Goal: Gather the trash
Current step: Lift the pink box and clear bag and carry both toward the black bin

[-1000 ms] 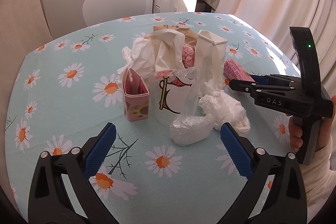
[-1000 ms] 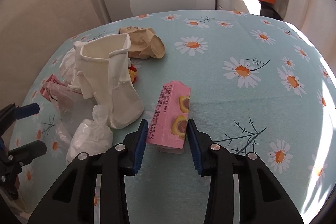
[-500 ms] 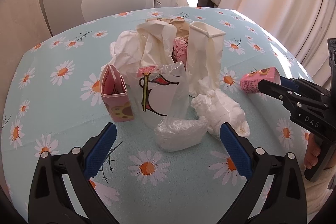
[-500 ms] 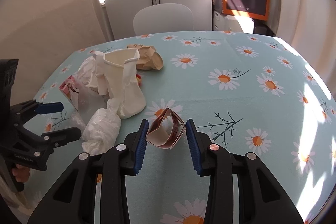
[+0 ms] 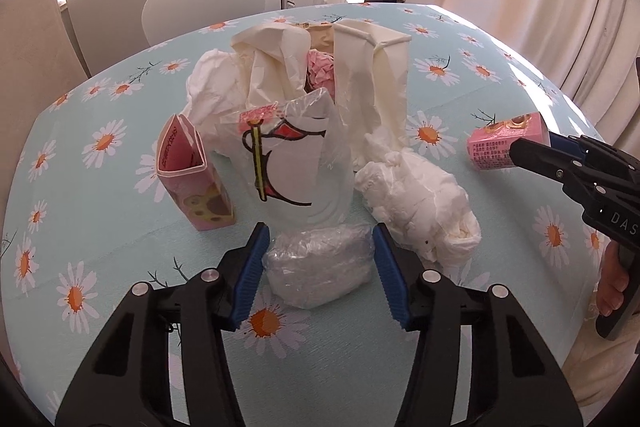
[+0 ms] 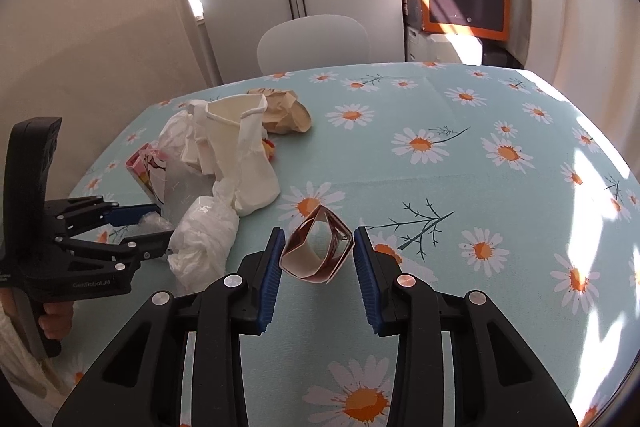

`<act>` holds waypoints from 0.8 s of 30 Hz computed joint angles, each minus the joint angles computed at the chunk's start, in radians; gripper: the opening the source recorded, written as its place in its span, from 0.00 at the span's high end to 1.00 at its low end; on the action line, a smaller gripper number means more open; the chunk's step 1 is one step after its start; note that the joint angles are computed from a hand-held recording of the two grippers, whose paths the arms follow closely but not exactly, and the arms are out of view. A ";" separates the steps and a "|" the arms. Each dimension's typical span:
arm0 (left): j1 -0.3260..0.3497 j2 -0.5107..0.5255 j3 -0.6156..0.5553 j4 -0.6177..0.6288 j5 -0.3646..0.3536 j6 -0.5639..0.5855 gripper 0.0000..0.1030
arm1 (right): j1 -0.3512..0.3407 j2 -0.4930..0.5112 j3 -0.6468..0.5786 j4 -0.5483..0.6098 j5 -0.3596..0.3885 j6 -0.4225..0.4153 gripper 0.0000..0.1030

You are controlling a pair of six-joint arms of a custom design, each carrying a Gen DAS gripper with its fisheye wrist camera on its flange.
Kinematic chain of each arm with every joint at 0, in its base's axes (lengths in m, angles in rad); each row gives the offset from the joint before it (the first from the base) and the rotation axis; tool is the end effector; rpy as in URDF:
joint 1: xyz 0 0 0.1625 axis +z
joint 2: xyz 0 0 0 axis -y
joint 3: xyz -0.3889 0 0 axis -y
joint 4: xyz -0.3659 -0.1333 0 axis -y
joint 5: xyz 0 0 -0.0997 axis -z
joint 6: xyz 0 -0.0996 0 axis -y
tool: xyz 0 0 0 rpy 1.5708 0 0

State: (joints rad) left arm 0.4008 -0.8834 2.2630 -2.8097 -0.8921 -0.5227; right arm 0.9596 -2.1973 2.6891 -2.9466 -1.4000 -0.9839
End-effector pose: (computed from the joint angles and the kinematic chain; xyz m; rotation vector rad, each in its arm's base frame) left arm -0.2957 -0.3380 0.0131 0.8661 2.3836 -0.5518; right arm -0.0110 -0.2775 0.3196 0.5516 -2.3898 0.9601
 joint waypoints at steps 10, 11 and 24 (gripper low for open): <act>-0.048 -0.049 0.051 0.023 0.026 -0.027 0.48 | 0.002 -0.063 0.024 0.044 0.014 0.004 0.68; -0.053 -0.054 0.056 0.023 0.028 -0.028 0.48 | 0.000 -0.075 0.026 0.056 0.018 0.004 0.68; -0.123 -0.092 0.112 -0.006 0.022 -0.027 0.48 | -0.065 -0.336 0.084 0.206 0.070 -0.025 0.68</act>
State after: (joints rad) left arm 0.2780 -0.9750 2.3755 -2.8154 -0.8698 -0.5493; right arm 0.8946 -2.5333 2.7729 -2.7410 -1.3304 -1.0085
